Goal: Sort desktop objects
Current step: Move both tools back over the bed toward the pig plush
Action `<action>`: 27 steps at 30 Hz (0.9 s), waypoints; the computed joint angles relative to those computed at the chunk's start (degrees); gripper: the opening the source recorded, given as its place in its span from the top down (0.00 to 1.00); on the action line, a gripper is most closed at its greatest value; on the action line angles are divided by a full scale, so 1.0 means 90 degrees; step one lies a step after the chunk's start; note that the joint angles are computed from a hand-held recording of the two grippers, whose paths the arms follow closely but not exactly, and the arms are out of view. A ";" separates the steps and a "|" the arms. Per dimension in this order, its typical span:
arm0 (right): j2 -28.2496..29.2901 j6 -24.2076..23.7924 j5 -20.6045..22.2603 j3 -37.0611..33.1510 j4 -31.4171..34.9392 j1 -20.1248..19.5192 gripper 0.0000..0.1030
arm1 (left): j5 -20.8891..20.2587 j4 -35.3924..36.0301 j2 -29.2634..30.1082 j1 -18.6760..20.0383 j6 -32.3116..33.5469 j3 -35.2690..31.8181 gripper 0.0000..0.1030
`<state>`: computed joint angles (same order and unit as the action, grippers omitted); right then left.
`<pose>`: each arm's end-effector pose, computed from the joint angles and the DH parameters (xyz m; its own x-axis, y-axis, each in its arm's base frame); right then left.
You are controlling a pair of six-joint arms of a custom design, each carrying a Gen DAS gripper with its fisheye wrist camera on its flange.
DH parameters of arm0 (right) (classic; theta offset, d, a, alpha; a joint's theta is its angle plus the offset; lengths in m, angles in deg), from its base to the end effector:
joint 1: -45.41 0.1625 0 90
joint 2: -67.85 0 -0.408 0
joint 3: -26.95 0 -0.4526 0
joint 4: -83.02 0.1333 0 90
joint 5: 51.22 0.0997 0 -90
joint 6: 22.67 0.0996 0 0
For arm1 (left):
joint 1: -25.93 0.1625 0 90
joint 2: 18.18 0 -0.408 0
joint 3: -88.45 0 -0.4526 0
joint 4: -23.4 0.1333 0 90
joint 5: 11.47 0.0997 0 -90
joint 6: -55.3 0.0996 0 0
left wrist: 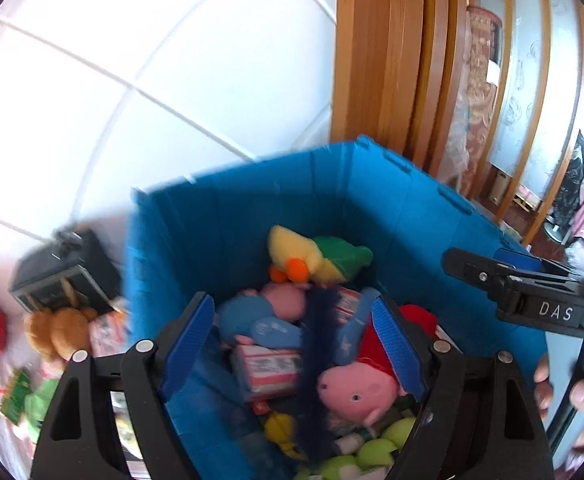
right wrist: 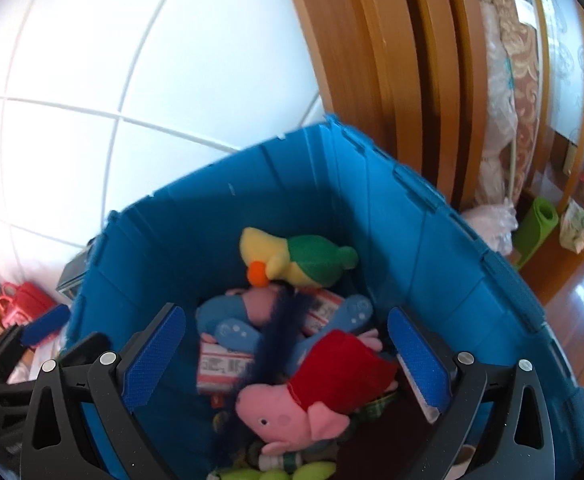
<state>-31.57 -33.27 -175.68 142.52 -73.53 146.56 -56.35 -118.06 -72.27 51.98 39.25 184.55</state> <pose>0.1712 -0.4706 0.4636 -0.8553 0.1487 0.4963 -0.2855 0.6641 -0.6910 -0.5263 -0.4842 0.1371 -0.6433 0.4404 -0.6263 0.7371 0.5775 -0.3510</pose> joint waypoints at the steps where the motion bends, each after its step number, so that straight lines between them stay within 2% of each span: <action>1: -0.0042 -0.0009 -0.0045 0.0036 -0.0029 0.0110 0.00 | 0.0129 -0.0146 -0.0159 -0.0065 0.0064 0.0143 0.21; 5: -0.0229 -0.0165 -0.0145 0.0229 -0.0252 0.0707 0.00 | 0.0696 -0.0762 -0.0929 -0.0373 0.0138 0.0886 0.21; 10: -0.0263 -0.0566 -0.0388 0.0582 -0.0845 0.1610 0.00 | 0.2015 -0.2012 -0.1847 -0.0922 0.0448 0.2126 0.21; 13: -0.0196 -0.0559 -0.0332 0.0787 -0.0997 0.2074 0.00 | 0.2391 -0.2093 -0.2548 -0.1128 0.0154 0.2777 0.21; 16: 0.0034 -0.0397 -0.0379 0.0903 -0.1083 0.2505 0.00 | 0.2551 -0.1253 -0.3396 -0.1197 -0.0555 0.3277 0.21; 19: 0.0354 -0.0300 -0.0253 0.0982 -0.1223 0.2853 0.00 | 0.2898 0.0300 -0.4300 -0.1258 -0.1552 0.3669 0.21; 22: 0.0784 -0.0290 -0.0106 0.1048 -0.1562 0.3127 0.00 | 0.2870 0.1800 -0.5307 -0.1206 -0.2474 0.3978 0.21; 27: 0.1710 -0.0227 0.0226 0.1069 -0.2417 0.3337 0.00 | 0.2528 0.3703 -0.6974 -0.0894 -0.3524 0.4368 0.21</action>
